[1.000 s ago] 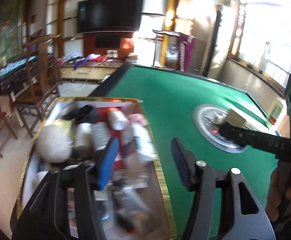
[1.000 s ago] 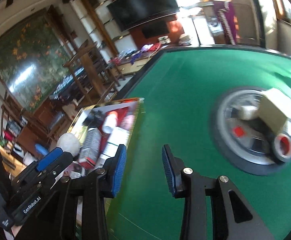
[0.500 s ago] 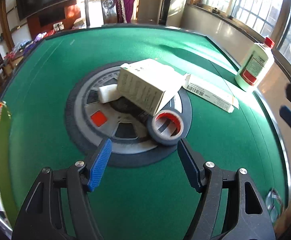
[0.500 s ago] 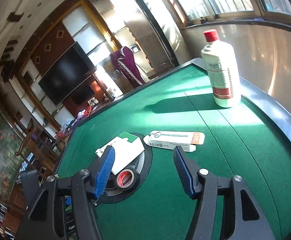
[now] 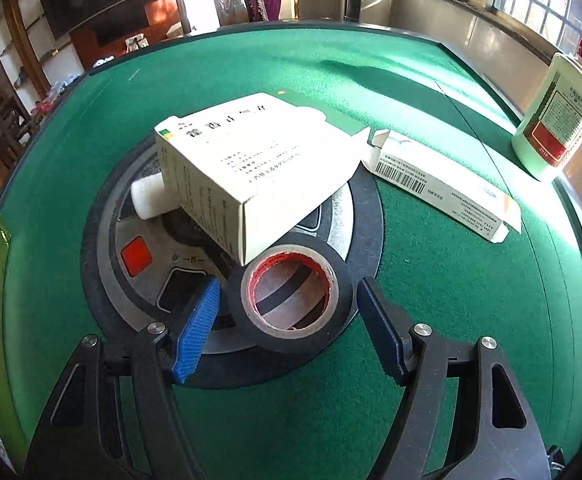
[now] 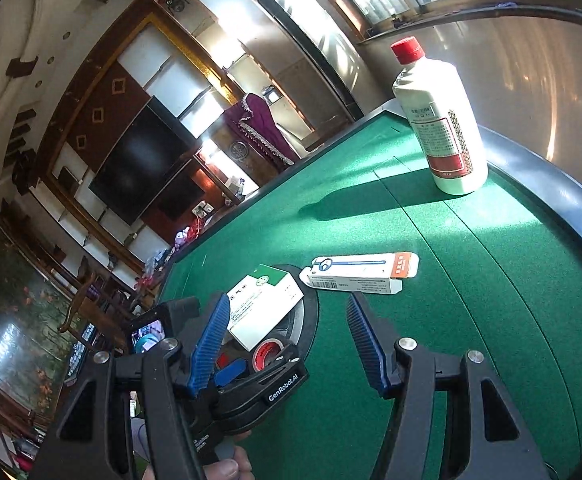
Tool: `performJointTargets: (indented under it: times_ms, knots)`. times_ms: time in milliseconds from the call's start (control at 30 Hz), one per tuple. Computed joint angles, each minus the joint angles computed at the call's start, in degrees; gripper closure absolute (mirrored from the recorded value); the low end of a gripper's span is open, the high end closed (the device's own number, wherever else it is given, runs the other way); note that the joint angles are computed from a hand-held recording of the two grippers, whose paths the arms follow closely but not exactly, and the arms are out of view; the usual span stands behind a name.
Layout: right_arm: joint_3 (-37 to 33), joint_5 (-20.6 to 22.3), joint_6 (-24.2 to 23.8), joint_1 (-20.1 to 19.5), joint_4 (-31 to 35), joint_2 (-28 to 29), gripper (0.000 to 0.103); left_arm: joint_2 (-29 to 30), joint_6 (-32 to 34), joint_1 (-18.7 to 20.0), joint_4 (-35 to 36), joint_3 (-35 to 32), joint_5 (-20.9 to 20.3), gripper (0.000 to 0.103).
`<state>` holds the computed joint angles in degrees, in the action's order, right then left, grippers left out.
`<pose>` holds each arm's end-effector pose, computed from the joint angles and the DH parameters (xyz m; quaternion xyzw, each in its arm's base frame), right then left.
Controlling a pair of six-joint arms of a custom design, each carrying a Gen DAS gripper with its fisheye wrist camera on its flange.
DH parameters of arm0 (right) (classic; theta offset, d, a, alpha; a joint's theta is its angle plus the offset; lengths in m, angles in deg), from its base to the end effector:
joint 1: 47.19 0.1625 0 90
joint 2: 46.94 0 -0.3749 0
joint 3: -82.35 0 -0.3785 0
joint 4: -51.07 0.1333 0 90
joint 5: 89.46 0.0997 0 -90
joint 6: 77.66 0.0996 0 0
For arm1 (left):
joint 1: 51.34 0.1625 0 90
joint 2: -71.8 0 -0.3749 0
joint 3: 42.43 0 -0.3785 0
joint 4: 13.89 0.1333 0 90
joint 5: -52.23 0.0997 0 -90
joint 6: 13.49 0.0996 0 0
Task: Organize objects
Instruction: 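Grasp the black-and-red tape roll with the left tool while the right grasps the ointment tube box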
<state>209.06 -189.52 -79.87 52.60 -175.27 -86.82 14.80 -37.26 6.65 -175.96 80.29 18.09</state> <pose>0.1904 -0.4217 0.0371 0.0580 -0.9035 0.4215 0.0519 -0.0636 -0.5087 0.0874 0.0375 0.8817 -0.2620 0.3905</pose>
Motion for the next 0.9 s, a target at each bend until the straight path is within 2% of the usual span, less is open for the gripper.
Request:
performJointTargets:
  times_ms: [67,100,233,433,533,633,733,833,900]
  knots:
    - [-0.38,-1.26,-0.36,-0.01,-0.79,0.42,0.042,0.23,3.00,0.55,-5.76,1.44,-0.64,0.034]
    - [-0.82,-1.94,-0.63,-0.09,-0.80,0.68,0.042,-0.39,4.00,0.74,-7.71,2.49,-1.08,0.041]
    - [-2.89,-5.65,-1.23,-0.89,0.01,1.98,0.042,-4.73,6.74,1.33,-12.21,8.02,-3.12,0.041]
    - [-9.37,-11.16,0.59,-2.57,10.14,3.64,0.042,-13.24,11.64,2.17,-18.29,18.27,-1.25,0.040]
    - [-14.77,-15.70,0.24,-1.55,14.69,5.94,0.042,-14.22,15.01,4.21,-22.39,19.04,-1.91,0.040]
    - [-20.72,-18.30,-1.48,-0.86,19.51,8.27,0.042,-14.26,16.65,5.01,-24.25,19.19,-2.73,0.040]
    - [-26.11,-20.05,-2.83,-0.93,22.40,10.52,0.042,-12.87,18.11,4.59,-25.82,19.29,-2.06,0.040]
    - [-31.36,-22.91,-5.38,-1.20,25.59,13.06,0.042,-14.71,18.87,5.39,-25.12,19.72,-3.81,0.040]
    - [-33.16,-22.33,-5.45,-2.13,28.57,13.58,0.042,-15.98,18.08,5.72,-24.46,20.04,-5.06,0.040]
